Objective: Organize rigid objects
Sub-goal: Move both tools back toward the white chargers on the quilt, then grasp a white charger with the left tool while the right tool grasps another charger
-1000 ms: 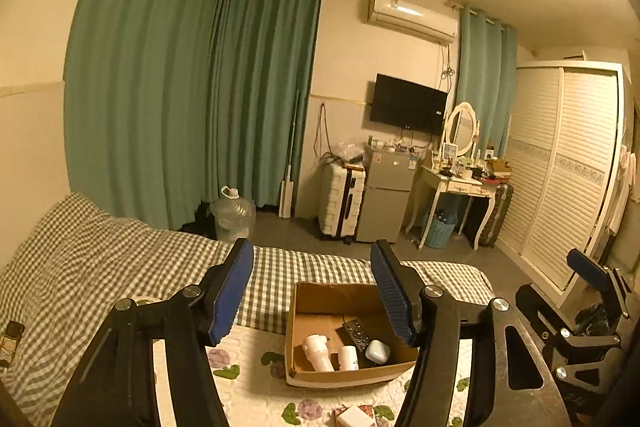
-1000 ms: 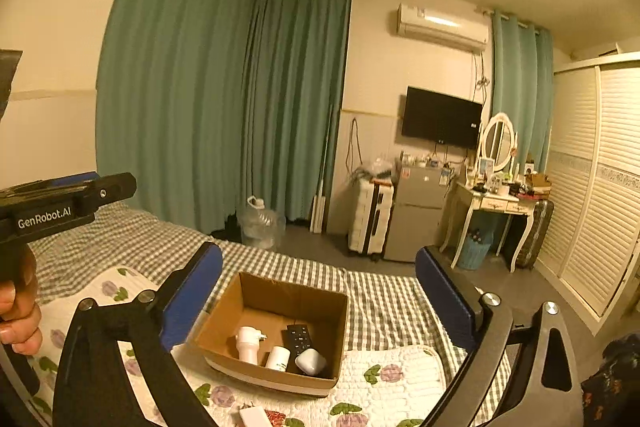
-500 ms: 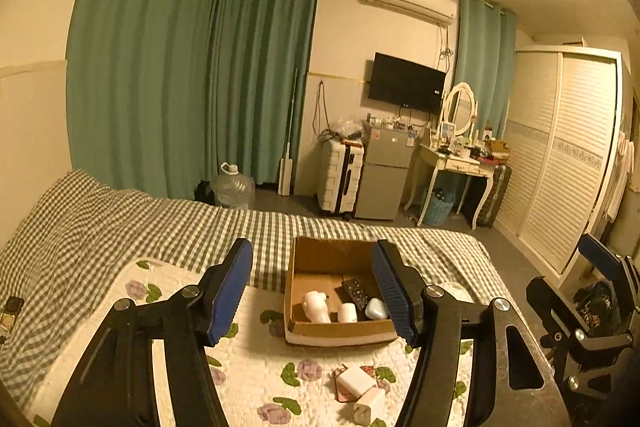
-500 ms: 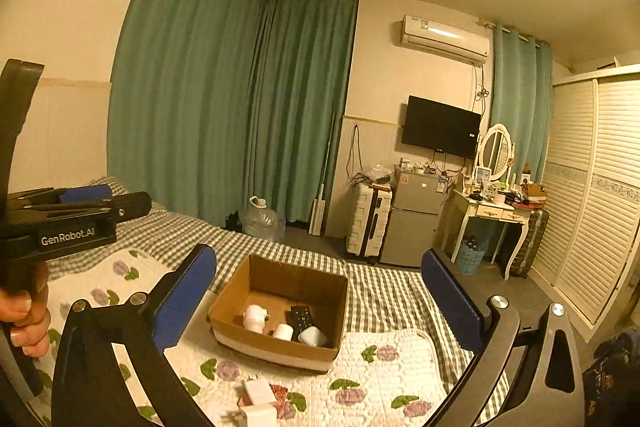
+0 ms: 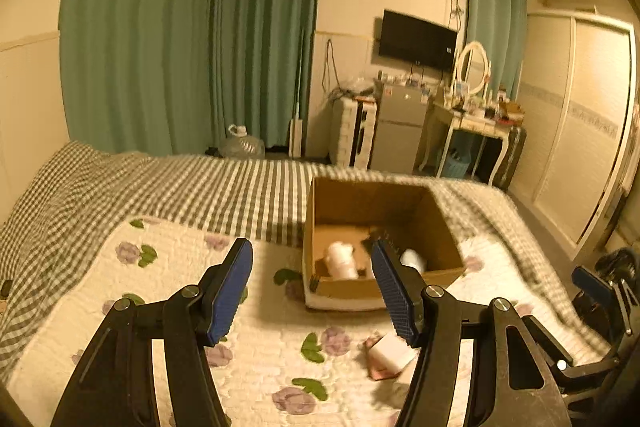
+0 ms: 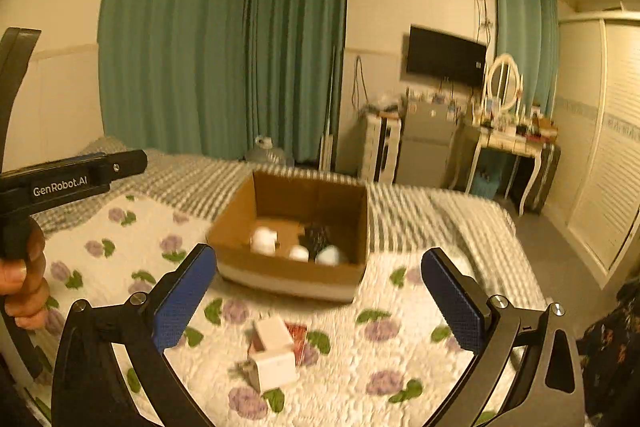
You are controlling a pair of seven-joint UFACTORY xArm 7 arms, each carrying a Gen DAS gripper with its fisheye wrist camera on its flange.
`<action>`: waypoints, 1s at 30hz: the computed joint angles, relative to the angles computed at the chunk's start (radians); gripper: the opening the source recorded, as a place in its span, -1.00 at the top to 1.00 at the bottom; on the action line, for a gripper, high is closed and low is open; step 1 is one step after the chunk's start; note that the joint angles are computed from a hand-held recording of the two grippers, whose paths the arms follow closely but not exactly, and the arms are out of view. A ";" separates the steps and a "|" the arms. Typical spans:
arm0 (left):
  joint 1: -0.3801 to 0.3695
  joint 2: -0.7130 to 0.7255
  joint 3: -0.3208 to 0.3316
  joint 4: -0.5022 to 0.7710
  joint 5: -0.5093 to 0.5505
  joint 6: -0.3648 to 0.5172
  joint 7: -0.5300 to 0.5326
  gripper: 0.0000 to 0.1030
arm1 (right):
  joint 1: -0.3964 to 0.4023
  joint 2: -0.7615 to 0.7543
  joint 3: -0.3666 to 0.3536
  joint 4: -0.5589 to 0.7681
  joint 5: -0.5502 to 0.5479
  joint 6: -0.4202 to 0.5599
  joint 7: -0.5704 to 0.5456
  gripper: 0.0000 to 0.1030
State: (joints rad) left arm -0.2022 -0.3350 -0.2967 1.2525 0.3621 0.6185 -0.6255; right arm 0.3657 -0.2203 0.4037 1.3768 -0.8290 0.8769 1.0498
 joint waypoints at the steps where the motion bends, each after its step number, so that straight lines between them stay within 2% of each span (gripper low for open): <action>1: -0.008 0.005 0.008 -0.012 -0.015 -0.006 0.010 -0.26 | 0.000 0.015 0.000 -0.009 0.002 0.002 -0.003 -1.00; 9: -0.048 0.067 0.049 -0.080 -0.086 -0.043 0.087 -0.21 | 0.062 0.139 -0.061 -0.046 0.102 -0.047 -0.047 -1.00; 15: -0.079 0.124 0.071 -0.076 -0.141 -0.030 0.158 -0.21 | 0.111 0.229 -0.125 -0.069 0.194 -0.111 -0.075 -1.00; 19: -0.100 0.170 0.083 -0.057 -0.187 -0.013 0.197 -0.21 | 0.127 0.272 -0.158 -0.066 0.258 -0.107 -0.113 -1.00; 20: -0.106 0.181 0.086 -0.052 -0.201 -0.007 0.205 -0.21 | 0.126 0.273 -0.166 -0.075 0.280 -0.115 -0.114 -0.96; 22: -0.126 0.204 0.095 -0.045 -0.266 0.011 0.248 -0.21 | 0.109 0.246 -0.183 -0.130 0.374 -0.197 -0.153 -0.71; 23: -0.134 0.215 0.097 -0.040 -0.291 0.022 0.264 -0.21 | 0.103 0.232 -0.187 -0.153 0.394 -0.224 -0.155 -0.29; 24: -0.142 0.228 0.095 -0.034 -0.308 0.033 0.272 -0.21 | 0.099 0.217 -0.188 -0.166 0.385 -0.210 -0.139 -0.16; 27: -0.163 0.255 0.091 -0.019 -0.345 0.051 0.290 -0.21 | 0.074 0.163 -0.191 -0.238 0.422 -0.244 -0.149 -0.16; 30: -0.181 0.285 0.086 0.004 -0.379 0.068 0.292 -0.21 | 0.048 0.132 -0.177 -0.253 0.382 -0.194 -0.113 -0.15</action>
State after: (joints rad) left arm -0.3829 -0.0497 -0.2105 1.2569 -0.0166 0.6866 -0.3332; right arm 0.4141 -0.0882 0.2264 1.1235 -0.4469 0.6824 0.9369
